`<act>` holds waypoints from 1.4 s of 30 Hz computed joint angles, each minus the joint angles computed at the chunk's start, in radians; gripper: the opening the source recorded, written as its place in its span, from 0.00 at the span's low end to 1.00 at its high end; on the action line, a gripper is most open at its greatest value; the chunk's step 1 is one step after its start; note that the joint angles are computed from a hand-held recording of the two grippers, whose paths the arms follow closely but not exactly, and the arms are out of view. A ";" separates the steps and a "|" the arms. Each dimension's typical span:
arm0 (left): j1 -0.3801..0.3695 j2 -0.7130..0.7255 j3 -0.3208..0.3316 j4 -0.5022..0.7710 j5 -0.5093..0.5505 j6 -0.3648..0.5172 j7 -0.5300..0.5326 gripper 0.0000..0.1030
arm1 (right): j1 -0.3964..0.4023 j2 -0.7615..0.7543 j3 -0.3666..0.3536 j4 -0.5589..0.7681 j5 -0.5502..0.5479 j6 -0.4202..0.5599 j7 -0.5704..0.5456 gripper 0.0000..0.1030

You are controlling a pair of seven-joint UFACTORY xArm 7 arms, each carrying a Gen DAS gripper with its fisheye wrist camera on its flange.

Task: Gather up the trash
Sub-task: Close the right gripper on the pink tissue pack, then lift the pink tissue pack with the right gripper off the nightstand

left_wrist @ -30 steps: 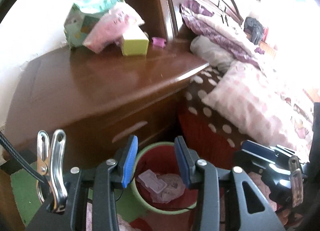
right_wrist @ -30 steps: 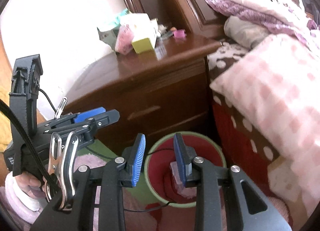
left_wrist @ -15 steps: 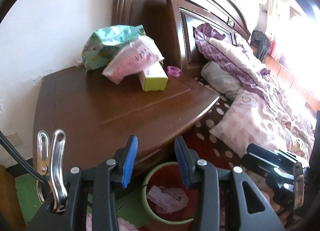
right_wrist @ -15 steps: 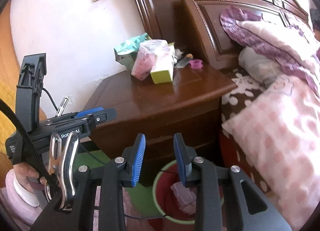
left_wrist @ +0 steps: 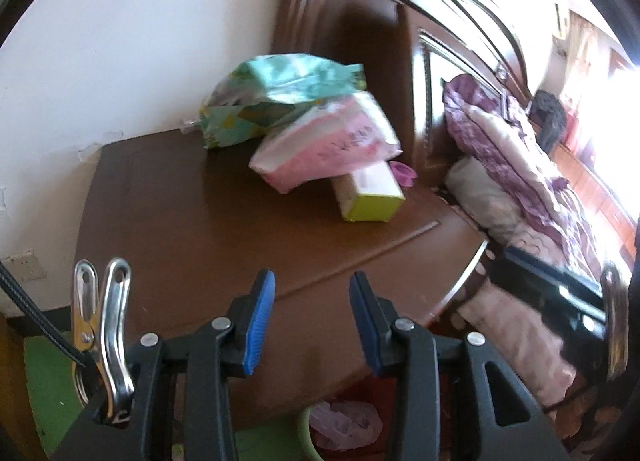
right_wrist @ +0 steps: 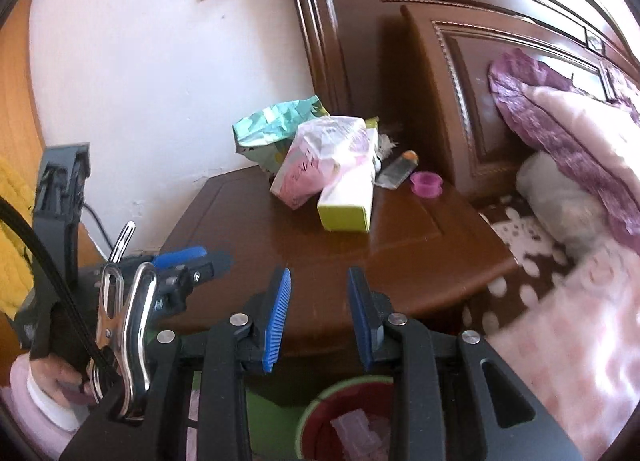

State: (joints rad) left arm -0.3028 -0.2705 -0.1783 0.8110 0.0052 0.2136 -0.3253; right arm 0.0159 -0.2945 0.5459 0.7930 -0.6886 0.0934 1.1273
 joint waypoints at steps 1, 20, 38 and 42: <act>0.002 0.007 0.004 0.003 -0.002 0.000 0.001 0.40 | -0.023 0.032 0.019 0.032 -0.020 0.005 0.007 0.31; -0.004 0.091 0.053 0.039 -0.107 -0.022 0.097 0.40 | 0.160 0.546 -0.088 0.628 -0.448 0.344 0.163 0.41; 0.023 0.028 0.050 -0.022 -0.092 -0.022 0.041 0.40 | 0.335 0.441 -0.314 0.495 -0.438 0.122 0.232 0.05; -0.009 -0.008 0.087 -0.050 -0.145 -0.009 0.078 0.40 | 0.359 0.372 -0.356 0.376 -0.380 0.020 0.223 0.05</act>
